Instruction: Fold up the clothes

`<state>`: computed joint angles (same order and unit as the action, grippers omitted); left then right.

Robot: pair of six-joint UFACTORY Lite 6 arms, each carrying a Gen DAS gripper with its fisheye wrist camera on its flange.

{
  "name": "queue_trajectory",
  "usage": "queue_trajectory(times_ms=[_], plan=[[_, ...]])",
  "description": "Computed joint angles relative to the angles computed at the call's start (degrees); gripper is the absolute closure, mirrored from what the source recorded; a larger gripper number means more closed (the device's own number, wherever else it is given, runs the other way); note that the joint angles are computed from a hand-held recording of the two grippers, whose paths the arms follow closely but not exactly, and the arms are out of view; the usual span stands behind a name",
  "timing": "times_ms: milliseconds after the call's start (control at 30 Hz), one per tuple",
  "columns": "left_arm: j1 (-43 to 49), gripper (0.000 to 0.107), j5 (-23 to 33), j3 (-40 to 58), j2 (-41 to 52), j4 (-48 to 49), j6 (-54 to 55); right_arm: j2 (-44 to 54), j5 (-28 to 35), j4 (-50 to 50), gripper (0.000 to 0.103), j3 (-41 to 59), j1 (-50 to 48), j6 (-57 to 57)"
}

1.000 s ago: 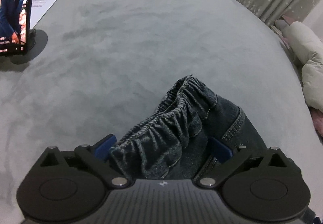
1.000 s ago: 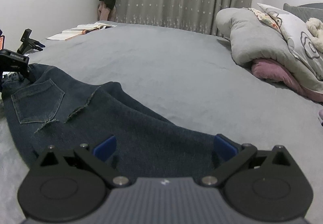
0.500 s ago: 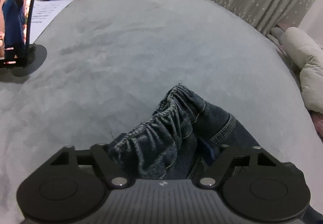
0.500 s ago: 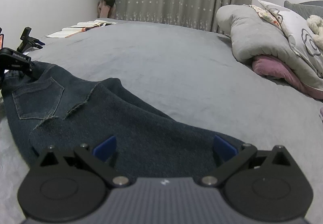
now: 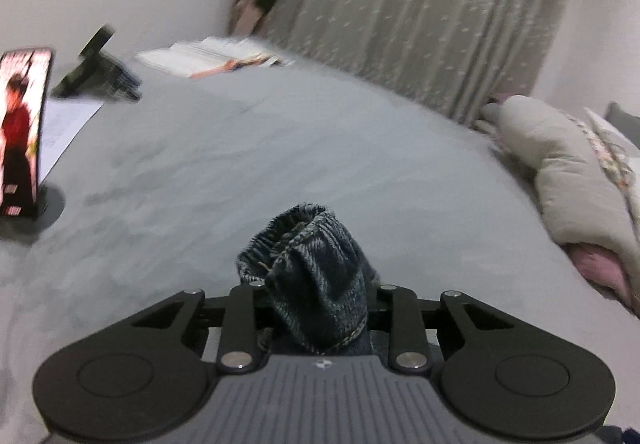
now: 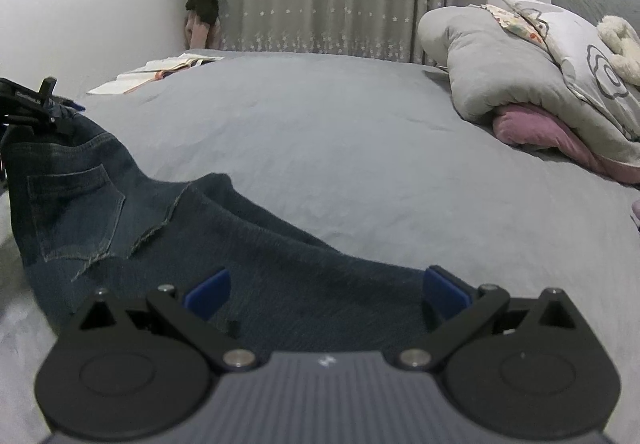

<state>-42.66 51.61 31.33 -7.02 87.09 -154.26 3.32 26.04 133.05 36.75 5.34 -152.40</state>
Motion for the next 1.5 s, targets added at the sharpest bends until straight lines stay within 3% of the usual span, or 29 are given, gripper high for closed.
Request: queue_trajectory(times_ms=[200,367,533,800,1033,1133,1333,1400,1500], plan=[[-8.44,0.082,5.59,6.46,5.17,1.19,5.56,0.66,1.52,-13.38,0.000,3.13,-3.15,17.23],[-12.84,0.082,6.35,13.00,12.38,2.34,10.37,1.70,5.78,-23.86,0.000,5.70,-6.12,31.25],[-14.64,0.082,4.95,19.10,18.79,2.27,14.77,7.37,17.94,-37.11,0.000,11.72,-11.62,50.99],[-18.90,0.079,2.32,34.28,34.38,-2.05,26.24,17.42,29.80,-44.25,0.000,20.48,-15.63,66.50],[-20.53,0.056,-0.74,44.55,44.49,-4.16,34.54,22.23,32.53,-45.10,0.000,24.74,-14.23,70.58],[-20.62,0.049,-2.12,44.36,43.92,-3.44,35.29,24.57,31.88,-45.24,0.000,27.06,-12.59,71.51],[-22.15,0.047,-5.84,37.75,34.90,-3.69,39.59,27.02,31.11,-47.87,0.000,30.18,-11.20,73.14],[-22.36,0.045,-9.37,33.86,29.30,-4.40,41.82,27.86,32.13,-47.94,0.000,30.81,-11.88,74.12],[-22.92,0.045,-9.39,30.32,24.00,-3.44,41.07,28.95,33.07,-48.44,0.000,31.96,-12.28,75.38]])
